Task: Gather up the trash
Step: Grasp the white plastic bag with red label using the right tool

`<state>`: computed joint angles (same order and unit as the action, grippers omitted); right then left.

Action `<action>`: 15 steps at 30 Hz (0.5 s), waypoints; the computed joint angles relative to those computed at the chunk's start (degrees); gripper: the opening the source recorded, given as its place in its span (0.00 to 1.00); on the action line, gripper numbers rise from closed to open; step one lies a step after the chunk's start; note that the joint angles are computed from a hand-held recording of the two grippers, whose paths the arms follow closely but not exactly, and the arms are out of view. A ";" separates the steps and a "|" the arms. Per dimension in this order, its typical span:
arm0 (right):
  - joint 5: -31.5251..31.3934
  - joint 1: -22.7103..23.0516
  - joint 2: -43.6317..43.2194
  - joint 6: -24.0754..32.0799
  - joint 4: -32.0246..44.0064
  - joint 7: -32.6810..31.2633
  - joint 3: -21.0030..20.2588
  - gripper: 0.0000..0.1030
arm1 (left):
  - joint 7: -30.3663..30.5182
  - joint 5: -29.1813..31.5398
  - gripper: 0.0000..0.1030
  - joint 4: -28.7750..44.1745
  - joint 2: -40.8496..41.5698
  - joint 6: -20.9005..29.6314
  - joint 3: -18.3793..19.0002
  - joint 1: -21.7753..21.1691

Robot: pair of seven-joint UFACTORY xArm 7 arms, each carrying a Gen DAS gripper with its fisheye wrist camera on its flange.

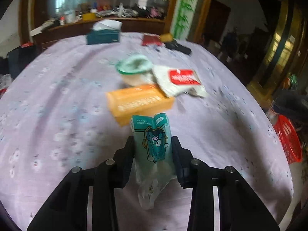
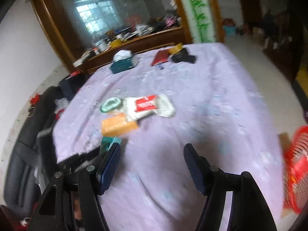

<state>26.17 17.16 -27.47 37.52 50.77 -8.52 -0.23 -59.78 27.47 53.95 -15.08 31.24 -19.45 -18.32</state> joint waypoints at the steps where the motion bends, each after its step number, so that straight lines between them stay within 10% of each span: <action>1: 0.39 0.42 2.83 -0.25 2.10 -0.32 -0.17 0.70 | -1.98 1.83 0.35 -0.89 -0.99 -0.26 -0.44 0.92; 15: 4.32 -5.67 37.14 0.26 29.74 1.06 5.42 0.56 | -5.20 1.87 0.35 -4.54 -2.55 -3.25 -0.08 3.90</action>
<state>30.50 11.49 9.67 37.78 80.51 -7.46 5.19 -64.98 29.34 49.41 -17.63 27.99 -19.53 -14.42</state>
